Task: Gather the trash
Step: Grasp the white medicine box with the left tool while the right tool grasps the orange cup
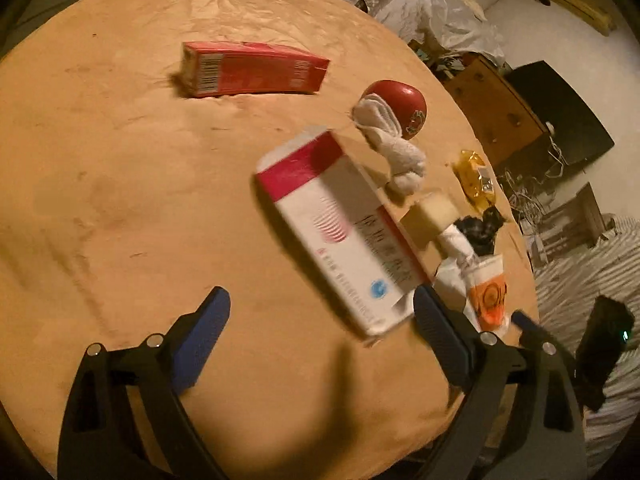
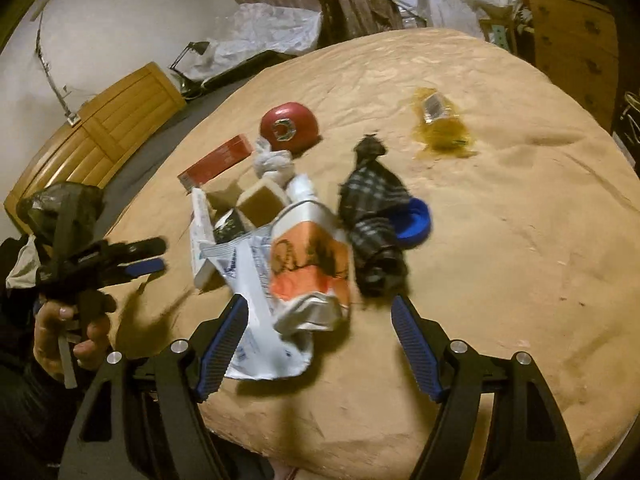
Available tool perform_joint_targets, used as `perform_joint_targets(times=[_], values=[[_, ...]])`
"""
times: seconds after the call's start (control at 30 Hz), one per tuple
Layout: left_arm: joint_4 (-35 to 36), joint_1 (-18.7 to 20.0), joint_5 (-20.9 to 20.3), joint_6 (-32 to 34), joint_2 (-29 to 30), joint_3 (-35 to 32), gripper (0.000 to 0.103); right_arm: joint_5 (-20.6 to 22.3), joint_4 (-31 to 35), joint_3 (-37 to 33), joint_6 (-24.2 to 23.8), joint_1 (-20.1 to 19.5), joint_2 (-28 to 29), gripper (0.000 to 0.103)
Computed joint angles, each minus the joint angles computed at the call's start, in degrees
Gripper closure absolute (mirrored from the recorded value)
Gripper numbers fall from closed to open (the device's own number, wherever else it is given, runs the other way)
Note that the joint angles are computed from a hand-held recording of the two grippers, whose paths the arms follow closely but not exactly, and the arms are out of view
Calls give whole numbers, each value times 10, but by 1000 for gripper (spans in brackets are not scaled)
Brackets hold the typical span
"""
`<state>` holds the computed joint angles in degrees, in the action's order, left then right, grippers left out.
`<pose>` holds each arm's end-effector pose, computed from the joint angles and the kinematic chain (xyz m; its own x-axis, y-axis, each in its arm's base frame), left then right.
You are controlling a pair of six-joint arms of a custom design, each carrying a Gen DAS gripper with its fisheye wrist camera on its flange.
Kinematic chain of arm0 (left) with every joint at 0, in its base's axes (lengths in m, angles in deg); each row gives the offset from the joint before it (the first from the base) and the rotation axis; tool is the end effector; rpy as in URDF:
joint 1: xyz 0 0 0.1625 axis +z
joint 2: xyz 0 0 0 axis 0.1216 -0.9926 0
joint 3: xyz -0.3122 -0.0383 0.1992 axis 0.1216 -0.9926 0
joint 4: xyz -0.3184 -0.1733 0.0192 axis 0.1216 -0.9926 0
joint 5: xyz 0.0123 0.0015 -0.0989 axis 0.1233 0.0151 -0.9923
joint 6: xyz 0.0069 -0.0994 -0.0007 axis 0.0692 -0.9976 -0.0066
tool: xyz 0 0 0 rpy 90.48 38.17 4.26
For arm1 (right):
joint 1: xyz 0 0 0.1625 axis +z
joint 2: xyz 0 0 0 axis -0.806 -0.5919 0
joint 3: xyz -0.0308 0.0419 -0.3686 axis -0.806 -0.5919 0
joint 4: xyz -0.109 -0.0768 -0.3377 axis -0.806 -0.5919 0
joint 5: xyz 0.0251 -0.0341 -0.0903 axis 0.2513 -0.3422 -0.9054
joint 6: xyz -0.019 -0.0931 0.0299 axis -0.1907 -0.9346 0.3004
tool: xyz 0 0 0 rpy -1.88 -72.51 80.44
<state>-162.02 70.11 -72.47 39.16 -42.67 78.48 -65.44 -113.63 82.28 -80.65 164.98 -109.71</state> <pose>0.0495 -0.5380 0.3074 -0.9661 -0.0487 -0.2534 0.0925 0.8516 -0.5160 0.3159 -0.5400 -0.0031 -0.8710 -0.3177 0.3748 -0.4583 0.8002 -0.3867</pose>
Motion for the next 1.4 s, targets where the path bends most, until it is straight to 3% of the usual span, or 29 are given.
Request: perform_joint_targets(times=[0.33, 0.47, 0.57, 0.73, 0.77, 0.87, 0.97, 1.07, 1.17, 1.3, 1.4], values=[[-39, -36, 88, -62, 73, -26, 10, -20, 115, -110, 1, 14, 47, 29], [-33, -35, 101, -74, 72, -30, 11, -53, 180, -168, -12, 23, 76, 54], [-37, -40, 112, -77, 69, -21, 11, -81, 209, -199, -30, 33, 98, 59], [-62, -50, 144, -48, 63, 8, 18, -108, 191, -203, -52, 39, 113, 65], [-68, -54, 155, -46, 64, 13, 24, -109, 172, -193, -55, 40, 111, 68], [-79, -53, 159, -31, 53, 25, 36, -93, 122, -160, -57, 40, 96, 68], [-46, -50, 158, 29, 39, 20, 40, -84, 76, -125, -63, 45, 76, 68], [26, -42, 144, 91, 24, -1, 40, -78, 57, -103, -65, 48, 60, 68], [76, -37, 160, 149, 9, -10, 36, -71, 73, -93, -54, 47, 48, 68], [59, -47, 215, 127, 14, -2, 24, -72, 93, -96, -39, 42, 51, 68], [45, -47, 226, 103, 20, 5, 23, -70, 104, -103, -30, 40, 58, 68]])
